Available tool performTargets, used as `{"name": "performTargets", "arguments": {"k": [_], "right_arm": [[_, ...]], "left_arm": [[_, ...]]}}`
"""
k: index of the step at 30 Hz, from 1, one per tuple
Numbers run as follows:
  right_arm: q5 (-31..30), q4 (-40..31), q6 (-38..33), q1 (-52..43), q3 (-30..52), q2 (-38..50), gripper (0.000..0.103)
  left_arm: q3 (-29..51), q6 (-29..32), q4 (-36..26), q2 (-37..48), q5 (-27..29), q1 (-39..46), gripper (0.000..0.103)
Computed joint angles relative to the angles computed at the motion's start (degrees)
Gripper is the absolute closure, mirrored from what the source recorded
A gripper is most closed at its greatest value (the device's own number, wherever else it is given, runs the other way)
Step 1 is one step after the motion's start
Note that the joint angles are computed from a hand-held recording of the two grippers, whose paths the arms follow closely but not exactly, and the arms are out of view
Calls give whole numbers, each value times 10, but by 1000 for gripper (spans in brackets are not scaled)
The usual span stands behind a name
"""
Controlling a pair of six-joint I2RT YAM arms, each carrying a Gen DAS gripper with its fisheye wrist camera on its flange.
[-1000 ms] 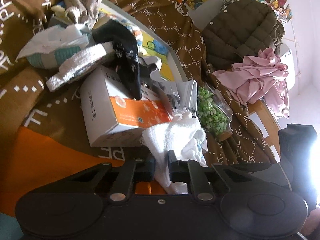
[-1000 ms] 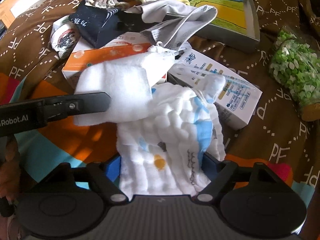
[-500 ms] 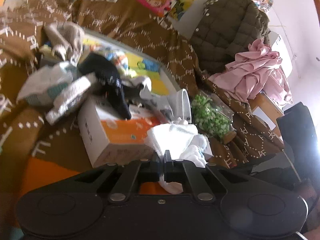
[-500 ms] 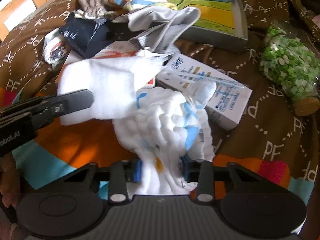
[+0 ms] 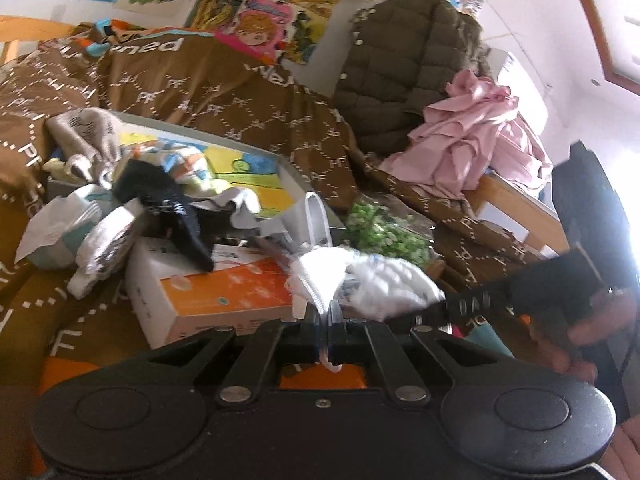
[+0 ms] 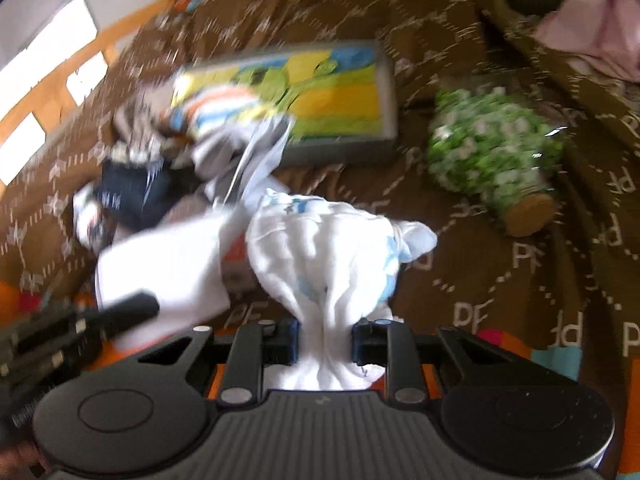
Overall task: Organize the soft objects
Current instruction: 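Carry both white cloths up and over the grey tray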
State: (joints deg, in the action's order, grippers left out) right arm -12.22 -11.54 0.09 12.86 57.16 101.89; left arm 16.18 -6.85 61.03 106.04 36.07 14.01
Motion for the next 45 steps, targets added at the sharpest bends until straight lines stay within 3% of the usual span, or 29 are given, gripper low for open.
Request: {"name": "performTargets", "arguments": {"k": [15,28,36,45], "right_arm": [[17,221,26,-11,-104,-60,76],[10,298,30,-10,-134,-72,76],[5,374,38,10,-139,-56,75],[25,422,71,46,-76,17,75]], "left_arm": [[-51,-16,103,-42,32,-10,101],[-60,-46,138,-75,32,-3,101],[-1,-43,92,-85,12,6,101],[164,-34,-9,-30,11,58,101]]}}
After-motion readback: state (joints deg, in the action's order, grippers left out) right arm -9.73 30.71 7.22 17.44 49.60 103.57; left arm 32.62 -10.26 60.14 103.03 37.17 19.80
